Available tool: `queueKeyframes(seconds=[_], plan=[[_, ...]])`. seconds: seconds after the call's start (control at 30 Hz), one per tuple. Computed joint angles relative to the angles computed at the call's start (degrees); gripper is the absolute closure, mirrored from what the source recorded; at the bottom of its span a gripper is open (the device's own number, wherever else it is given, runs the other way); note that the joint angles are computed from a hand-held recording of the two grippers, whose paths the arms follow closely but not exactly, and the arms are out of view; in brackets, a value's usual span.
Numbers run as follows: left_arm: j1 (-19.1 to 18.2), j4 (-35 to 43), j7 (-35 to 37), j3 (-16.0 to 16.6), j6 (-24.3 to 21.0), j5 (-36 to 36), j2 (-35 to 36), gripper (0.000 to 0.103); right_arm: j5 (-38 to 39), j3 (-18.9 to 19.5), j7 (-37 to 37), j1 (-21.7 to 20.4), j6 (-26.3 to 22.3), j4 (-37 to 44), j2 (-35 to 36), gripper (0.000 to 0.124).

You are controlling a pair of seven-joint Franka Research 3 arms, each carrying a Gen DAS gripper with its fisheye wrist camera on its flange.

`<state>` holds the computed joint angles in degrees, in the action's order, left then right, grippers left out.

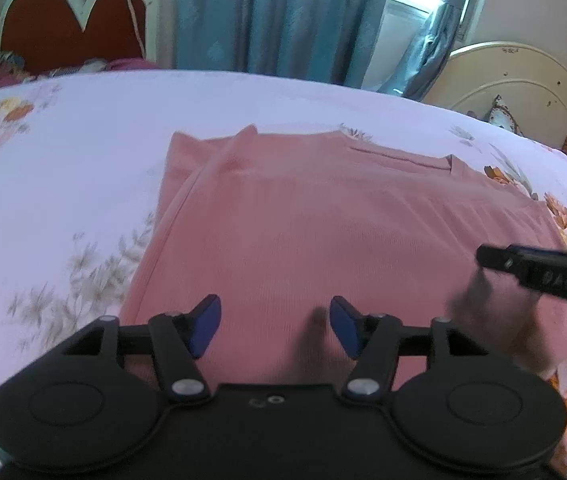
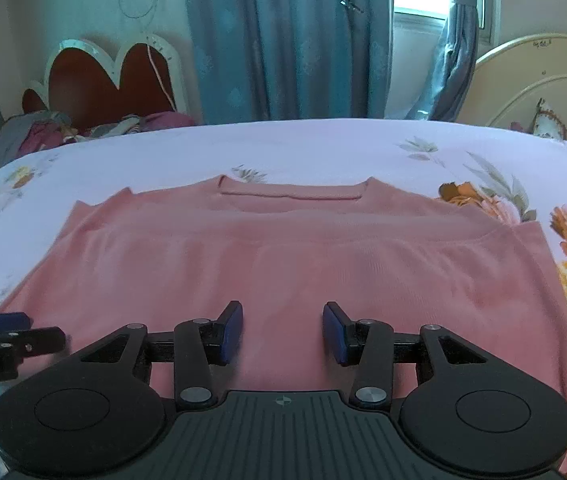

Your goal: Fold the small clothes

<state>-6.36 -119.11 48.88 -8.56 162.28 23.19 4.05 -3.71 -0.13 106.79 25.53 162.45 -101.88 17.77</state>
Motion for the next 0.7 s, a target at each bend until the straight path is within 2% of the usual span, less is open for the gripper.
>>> queueKeyframes(seconds=[0.07,0.17,0.43,0.57,0.7], plan=[[0.10,-0.60,1.15,-0.39,-0.88,-2.45,-0.75,0.041,-2.27,-0.89,0.43,1.08,-2.99,0.92,0.69,0.079],[0.17,-2.14,2.56,-0.74,-1.69,-6.29,-2.34,0.041,-1.95,-0.33,0.65,0.47,-3.32,0.67,0.43,0.079],[-0.42,-5.71,5.40,-0.84,-3.64,-15.67,-6.11,0.031,0.02,1.20,-0.03,-0.87,-0.92,-3.95,-4.39,0.079],[-0.88,-7.60,5.46,-0.56,-3.89,-21.36,-7.06,0.030,0.07,1.76,-0.26,-1.26,0.30,-6.47,-6.65,0.079],[-0.75,-9.40,1.38,-0.76,-0.41,-20.68,-6.85,0.030,0.59,2.42,-0.32,-1.65,0.48,-8.10,-7.93,0.079]])
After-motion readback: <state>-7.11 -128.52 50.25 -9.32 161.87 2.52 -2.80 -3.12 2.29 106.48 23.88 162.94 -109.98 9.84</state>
